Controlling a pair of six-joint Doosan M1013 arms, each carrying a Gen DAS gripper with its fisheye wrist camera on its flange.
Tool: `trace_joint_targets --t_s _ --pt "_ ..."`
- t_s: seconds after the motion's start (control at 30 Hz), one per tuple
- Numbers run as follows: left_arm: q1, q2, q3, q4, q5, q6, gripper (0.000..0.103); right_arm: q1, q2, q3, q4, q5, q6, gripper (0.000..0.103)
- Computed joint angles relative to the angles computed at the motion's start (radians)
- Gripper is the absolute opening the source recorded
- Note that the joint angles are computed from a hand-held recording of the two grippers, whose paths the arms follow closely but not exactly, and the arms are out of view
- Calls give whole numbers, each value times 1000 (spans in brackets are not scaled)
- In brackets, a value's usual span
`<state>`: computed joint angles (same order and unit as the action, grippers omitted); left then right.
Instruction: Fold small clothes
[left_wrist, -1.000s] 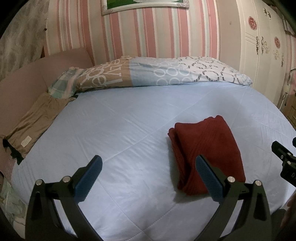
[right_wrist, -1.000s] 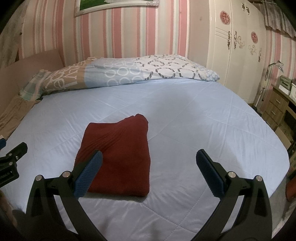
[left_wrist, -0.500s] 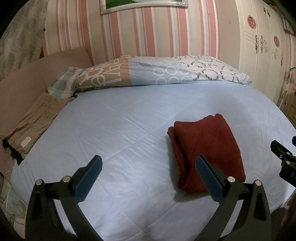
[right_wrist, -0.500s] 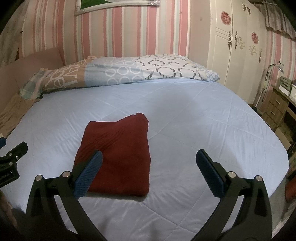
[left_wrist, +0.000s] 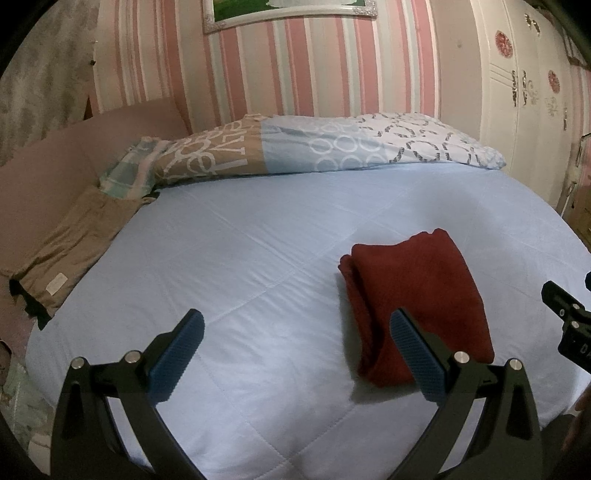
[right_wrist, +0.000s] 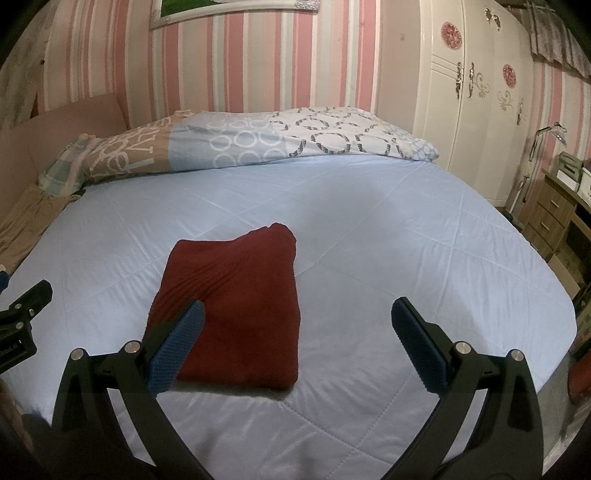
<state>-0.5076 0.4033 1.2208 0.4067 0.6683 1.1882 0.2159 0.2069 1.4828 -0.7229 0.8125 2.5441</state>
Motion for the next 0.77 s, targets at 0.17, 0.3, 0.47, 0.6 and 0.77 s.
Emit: trace_joint_targets --t_s 0.17,0.3,0.47,0.6,0.77 --pt "0 -1 3 7 -6 -2 101 1 3 -3 3 4 -2 100" --pt "0 -4 8 23 -14 -4 101 -1 0 0 5 1 -6 100" --pt "0 -4 7 19 -9 0 101 1 2 -2 2 3 -4 100" --pt "3 -1 0 -9 8 32 101 0 0 1 -2 0 -7 100" --pt "6 -2 4 -13 1 49 101 -1 1 0 1 -1 -11 100"
